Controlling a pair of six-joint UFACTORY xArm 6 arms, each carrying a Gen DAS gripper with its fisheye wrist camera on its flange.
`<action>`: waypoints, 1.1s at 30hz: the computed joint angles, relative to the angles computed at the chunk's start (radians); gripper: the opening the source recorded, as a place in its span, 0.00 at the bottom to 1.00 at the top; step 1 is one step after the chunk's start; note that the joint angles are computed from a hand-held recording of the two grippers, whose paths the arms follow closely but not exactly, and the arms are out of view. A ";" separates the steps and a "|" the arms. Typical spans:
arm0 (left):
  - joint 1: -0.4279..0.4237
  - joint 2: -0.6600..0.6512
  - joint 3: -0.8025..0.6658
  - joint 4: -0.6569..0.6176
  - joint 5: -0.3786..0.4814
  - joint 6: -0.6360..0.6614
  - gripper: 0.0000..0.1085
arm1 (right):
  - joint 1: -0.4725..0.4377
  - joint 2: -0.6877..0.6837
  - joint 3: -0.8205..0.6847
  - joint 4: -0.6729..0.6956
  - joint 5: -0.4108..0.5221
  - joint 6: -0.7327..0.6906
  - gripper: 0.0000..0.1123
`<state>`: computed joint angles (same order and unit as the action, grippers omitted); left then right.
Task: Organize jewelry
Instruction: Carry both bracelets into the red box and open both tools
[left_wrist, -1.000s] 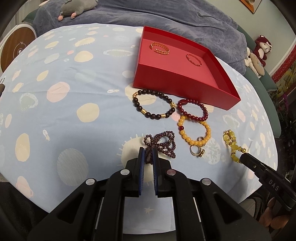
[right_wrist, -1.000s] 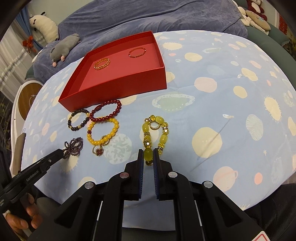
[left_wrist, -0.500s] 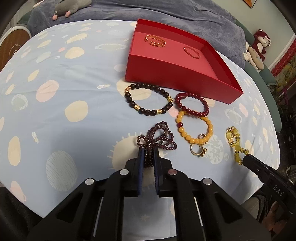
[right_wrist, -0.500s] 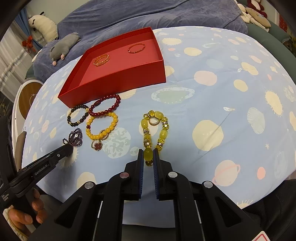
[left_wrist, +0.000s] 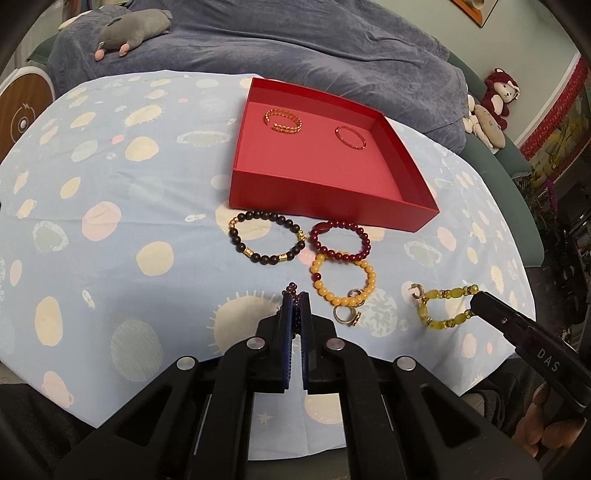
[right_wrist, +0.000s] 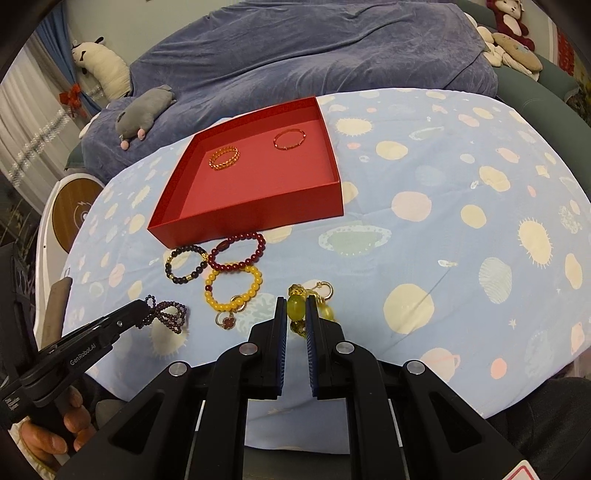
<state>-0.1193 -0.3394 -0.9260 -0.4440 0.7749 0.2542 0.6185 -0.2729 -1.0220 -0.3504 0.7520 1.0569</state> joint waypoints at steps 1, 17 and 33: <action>0.000 0.000 -0.008 -0.001 0.005 -0.001 0.03 | -0.002 -0.002 -0.005 -0.001 -0.001 -0.001 0.08; -0.035 0.297 -0.448 -0.027 0.014 0.023 0.03 | -0.132 0.236 -0.353 0.059 -0.057 -0.202 0.08; -0.035 0.707 -0.839 0.052 0.072 -0.019 0.03 | -0.216 0.648 -0.729 0.278 -0.047 -0.385 0.08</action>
